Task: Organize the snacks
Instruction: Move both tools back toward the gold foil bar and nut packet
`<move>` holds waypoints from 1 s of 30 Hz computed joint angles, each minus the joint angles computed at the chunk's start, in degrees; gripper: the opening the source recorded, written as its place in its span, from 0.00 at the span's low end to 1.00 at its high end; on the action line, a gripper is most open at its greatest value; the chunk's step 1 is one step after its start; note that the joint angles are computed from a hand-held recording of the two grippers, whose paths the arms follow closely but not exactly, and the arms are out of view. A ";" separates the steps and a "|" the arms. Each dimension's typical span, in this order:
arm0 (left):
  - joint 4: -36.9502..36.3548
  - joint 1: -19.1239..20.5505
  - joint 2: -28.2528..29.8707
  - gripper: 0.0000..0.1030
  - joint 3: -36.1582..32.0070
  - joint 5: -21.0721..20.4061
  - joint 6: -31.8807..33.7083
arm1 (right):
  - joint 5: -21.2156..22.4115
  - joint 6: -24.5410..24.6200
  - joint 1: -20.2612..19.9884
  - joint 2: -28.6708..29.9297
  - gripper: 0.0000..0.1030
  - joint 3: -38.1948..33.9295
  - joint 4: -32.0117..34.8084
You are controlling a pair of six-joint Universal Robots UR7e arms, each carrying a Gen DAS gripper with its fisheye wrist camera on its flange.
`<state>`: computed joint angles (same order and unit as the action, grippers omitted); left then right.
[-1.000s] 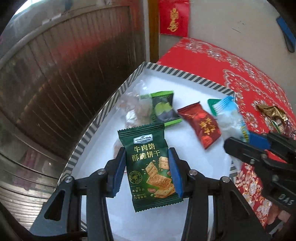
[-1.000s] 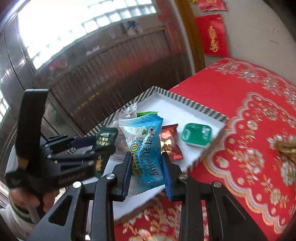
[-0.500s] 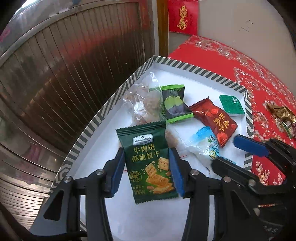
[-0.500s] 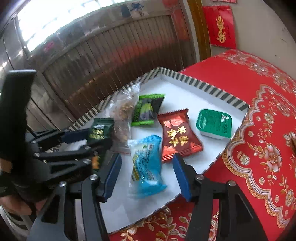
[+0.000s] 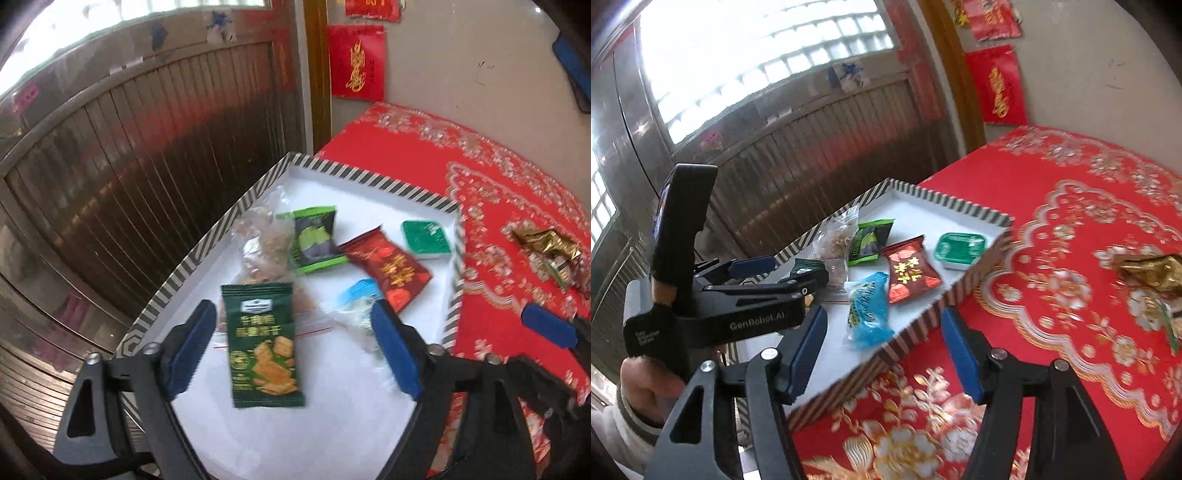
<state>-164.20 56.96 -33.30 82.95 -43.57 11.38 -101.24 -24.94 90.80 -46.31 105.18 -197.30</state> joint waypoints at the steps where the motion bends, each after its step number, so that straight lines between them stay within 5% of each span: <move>1: -0.70 -0.37 -0.09 0.86 0.39 -0.55 -0.36 | 0.38 0.39 -0.34 -0.57 0.65 0.84 -0.61; 9: -2.50 -3.83 1.62 0.87 1.98 -2.69 0.91 | -7.63 0.25 -0.91 -3.57 0.67 7.48 -12.23; 17: -0.71 -7.01 3.23 0.88 3.11 -5.62 0.62 | -12.81 -0.24 -3.74 -8.78 0.79 15.99 -23.08; 30: 4.63 -11.42 6.67 0.88 0.90 -10.71 -3.54 | -12.24 5.57 -13.22 -20.81 0.79 29.64 -31.58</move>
